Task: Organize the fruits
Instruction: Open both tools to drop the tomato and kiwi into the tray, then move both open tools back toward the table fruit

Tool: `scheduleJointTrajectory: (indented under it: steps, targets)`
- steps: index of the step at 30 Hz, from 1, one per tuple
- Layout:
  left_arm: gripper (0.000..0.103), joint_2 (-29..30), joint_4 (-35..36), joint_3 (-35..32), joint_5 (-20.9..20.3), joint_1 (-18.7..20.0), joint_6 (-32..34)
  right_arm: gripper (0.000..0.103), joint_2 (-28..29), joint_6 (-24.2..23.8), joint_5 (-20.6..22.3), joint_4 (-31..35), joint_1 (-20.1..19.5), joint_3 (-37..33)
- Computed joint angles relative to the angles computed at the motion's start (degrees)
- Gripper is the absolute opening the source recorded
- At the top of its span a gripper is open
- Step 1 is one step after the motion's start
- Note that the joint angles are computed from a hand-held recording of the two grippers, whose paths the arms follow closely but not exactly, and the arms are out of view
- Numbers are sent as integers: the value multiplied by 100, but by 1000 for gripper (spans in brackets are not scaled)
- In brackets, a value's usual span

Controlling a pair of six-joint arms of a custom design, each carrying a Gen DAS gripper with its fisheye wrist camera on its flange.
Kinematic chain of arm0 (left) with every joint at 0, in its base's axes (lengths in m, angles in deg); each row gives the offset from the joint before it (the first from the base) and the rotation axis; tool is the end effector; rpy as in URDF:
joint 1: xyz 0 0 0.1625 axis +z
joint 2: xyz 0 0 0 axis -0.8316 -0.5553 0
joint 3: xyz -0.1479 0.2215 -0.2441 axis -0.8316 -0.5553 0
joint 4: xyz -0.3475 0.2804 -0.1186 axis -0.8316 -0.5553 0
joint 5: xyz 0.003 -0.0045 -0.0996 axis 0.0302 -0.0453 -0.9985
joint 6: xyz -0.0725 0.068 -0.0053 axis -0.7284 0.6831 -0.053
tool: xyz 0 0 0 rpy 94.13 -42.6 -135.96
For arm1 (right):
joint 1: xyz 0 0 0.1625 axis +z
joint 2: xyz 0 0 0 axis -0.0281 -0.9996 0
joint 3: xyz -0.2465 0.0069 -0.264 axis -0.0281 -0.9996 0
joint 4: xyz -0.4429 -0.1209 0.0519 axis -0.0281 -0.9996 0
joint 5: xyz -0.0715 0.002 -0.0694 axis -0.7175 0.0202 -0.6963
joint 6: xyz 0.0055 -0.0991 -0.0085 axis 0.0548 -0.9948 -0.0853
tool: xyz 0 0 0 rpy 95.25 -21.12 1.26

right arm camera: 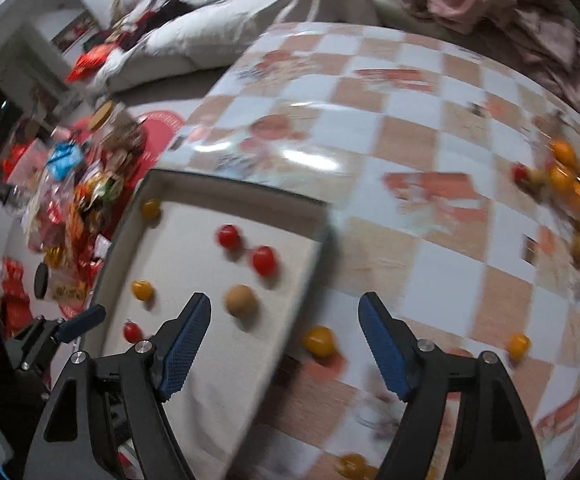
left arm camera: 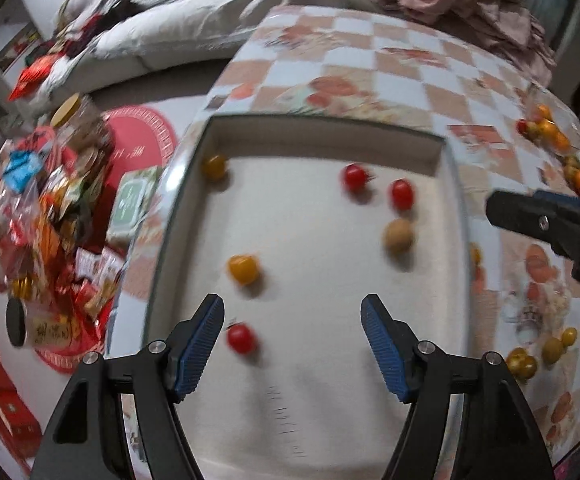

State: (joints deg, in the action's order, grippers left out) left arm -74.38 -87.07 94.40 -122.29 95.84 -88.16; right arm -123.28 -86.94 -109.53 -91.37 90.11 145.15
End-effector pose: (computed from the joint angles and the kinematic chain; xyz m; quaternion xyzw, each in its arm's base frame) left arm -0.4295 -0.6186 -0.0115 0.1188 0.8975 -0.1374 0.4018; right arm 0.0723 -0.6428 0.3601 0.1039 -0.9455 0.1684 0.2585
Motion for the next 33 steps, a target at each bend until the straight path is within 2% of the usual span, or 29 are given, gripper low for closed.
scheduleJointTrajectory:
  steps: [8, 14, 22, 24, 26, 28, 33]
  targets:
    - [72, 691, -291, -774, -284, -181, 834, 79, -784, 411, -393, -22, -519, 391]
    - [72, 1193, -434, -1351, -598, -294, 1405, 79, -1379, 458, -640, -8, -881, 784]
    - [72, 2090, -337, -2435, -1081, -322, 2086, 79, -2036, 360, -649, 77, -1250, 1351]
    - [72, 2363, -266, -2793, -1190, -321, 2268, 73, -2161, 260, -655, 23, -1302, 1506]
    - [72, 2685, -160, -3237, -1342, -311, 2478, 62, -2255, 187, -635, 8, -1359, 1630]
    - [72, 2982, -49, -3656, -1454, -300, 2644, 58, -2344, 114, -494, 33, -1447, 1726]
    - [72, 4035, 474, -5283, -1689, -273, 2956, 55, -2429, -233, -265, -191, -1534, 1914]
